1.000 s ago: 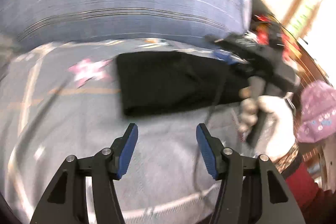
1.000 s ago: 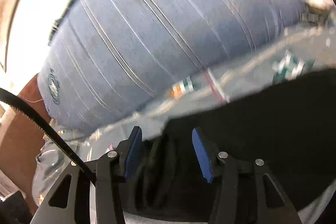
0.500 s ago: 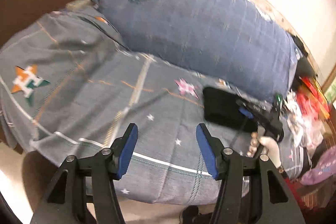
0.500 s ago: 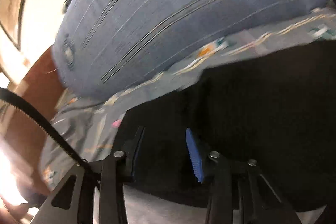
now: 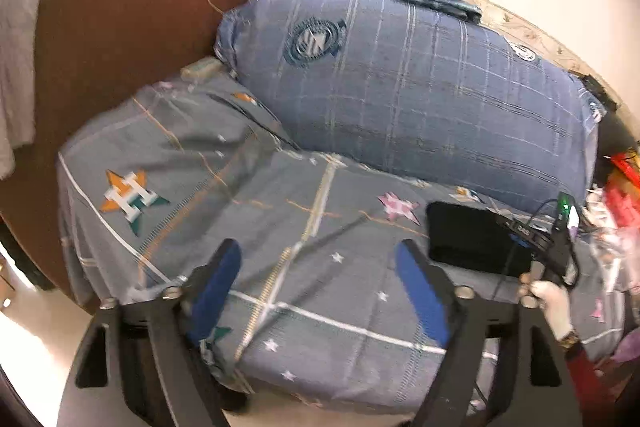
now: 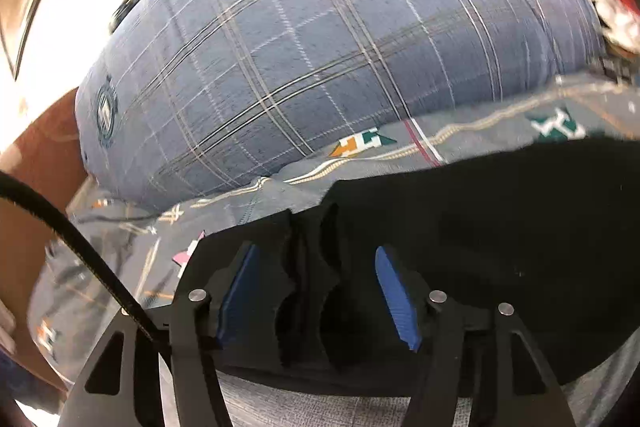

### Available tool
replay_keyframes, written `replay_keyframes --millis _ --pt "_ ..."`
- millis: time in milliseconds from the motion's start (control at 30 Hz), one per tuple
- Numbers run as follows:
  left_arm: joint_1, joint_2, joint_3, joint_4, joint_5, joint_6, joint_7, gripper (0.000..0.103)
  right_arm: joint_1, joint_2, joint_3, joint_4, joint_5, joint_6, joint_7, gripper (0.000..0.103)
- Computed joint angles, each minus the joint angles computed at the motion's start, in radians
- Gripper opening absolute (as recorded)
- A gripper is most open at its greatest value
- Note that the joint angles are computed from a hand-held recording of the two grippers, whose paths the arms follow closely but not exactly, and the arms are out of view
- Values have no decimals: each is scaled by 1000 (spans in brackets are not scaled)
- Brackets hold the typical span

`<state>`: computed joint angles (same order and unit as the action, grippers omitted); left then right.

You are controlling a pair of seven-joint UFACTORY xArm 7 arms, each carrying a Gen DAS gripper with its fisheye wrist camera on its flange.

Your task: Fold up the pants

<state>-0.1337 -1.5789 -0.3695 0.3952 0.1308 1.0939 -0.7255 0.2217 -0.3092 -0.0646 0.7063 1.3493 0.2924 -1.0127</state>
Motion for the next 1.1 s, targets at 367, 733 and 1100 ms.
replay_keyframes --millis 367,733,1100 --pt "-22 22 55 -70 -40 -20 -26 94 64 8 23 -12 -82 -92 0 68" --pt "-62 45 102 -160 -72 -88 -23 94 47 73 12 6 -258 -33 184 70" --pt "-109 438 288 -231 -185 -528 71 94 74 19 -25 16 -146 13 47 70"
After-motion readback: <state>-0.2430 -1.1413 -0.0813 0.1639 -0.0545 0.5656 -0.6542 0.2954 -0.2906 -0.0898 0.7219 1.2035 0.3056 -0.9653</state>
